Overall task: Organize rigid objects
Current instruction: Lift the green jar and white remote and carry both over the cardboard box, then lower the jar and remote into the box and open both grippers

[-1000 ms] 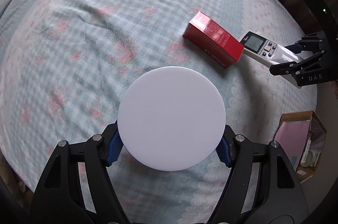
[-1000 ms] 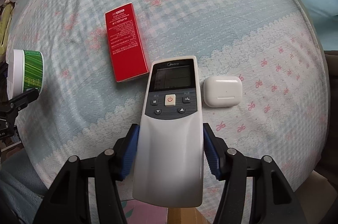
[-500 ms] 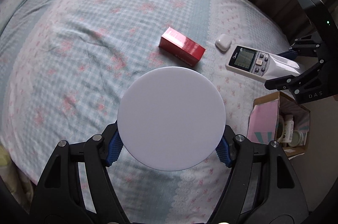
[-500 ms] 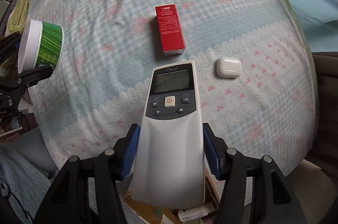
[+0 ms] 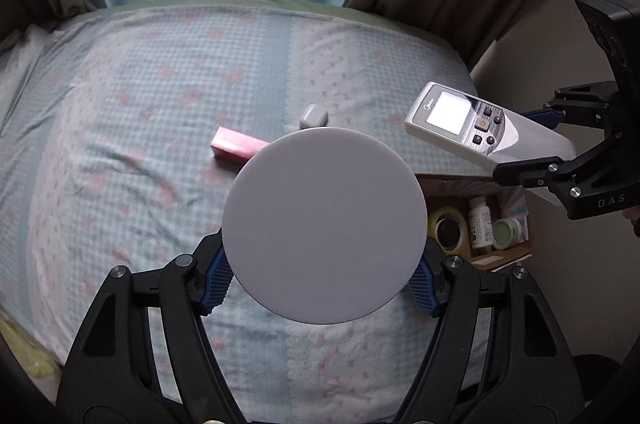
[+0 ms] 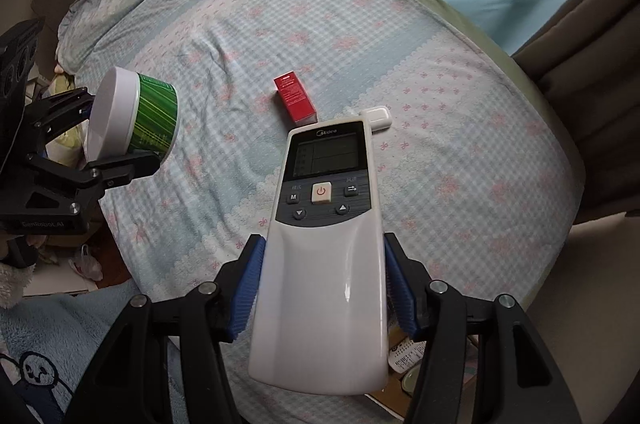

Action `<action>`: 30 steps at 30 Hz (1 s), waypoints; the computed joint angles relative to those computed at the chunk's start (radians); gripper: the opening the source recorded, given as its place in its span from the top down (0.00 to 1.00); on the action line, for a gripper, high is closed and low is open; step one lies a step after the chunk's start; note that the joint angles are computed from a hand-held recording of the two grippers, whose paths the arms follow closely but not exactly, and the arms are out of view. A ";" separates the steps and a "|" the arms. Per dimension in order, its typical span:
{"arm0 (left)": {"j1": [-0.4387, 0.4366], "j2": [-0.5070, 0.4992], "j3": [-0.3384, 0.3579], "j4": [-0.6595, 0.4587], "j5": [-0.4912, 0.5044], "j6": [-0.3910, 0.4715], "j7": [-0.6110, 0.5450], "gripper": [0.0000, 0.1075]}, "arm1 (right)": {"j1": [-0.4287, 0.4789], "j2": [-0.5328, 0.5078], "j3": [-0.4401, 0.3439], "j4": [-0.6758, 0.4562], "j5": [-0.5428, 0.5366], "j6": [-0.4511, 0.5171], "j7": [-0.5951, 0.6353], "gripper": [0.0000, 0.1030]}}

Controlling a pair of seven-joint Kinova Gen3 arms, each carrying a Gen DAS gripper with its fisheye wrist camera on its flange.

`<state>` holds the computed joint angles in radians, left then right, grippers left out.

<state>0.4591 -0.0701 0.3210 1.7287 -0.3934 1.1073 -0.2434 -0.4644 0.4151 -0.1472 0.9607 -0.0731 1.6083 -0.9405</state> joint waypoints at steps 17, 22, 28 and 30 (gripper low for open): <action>0.174 0.448 -0.072 -0.530 0.056 0.010 -0.264 0.36 | 0.368 -0.059 0.081 0.077 -0.126 0.001 0.100 0.48; 0.203 0.592 -0.094 -0.679 0.120 0.034 -0.367 0.36 | 0.450 -0.032 0.099 0.117 -0.138 -0.008 0.130 0.48; 0.224 0.734 -0.123 -0.798 0.216 0.067 -0.459 0.36 | 0.533 0.025 0.104 0.162 -0.152 -0.016 0.197 0.48; 0.228 0.773 -0.132 -0.825 0.249 0.081 -0.489 0.36 | 0.546 0.047 0.102 0.177 -0.155 -0.018 0.216 0.49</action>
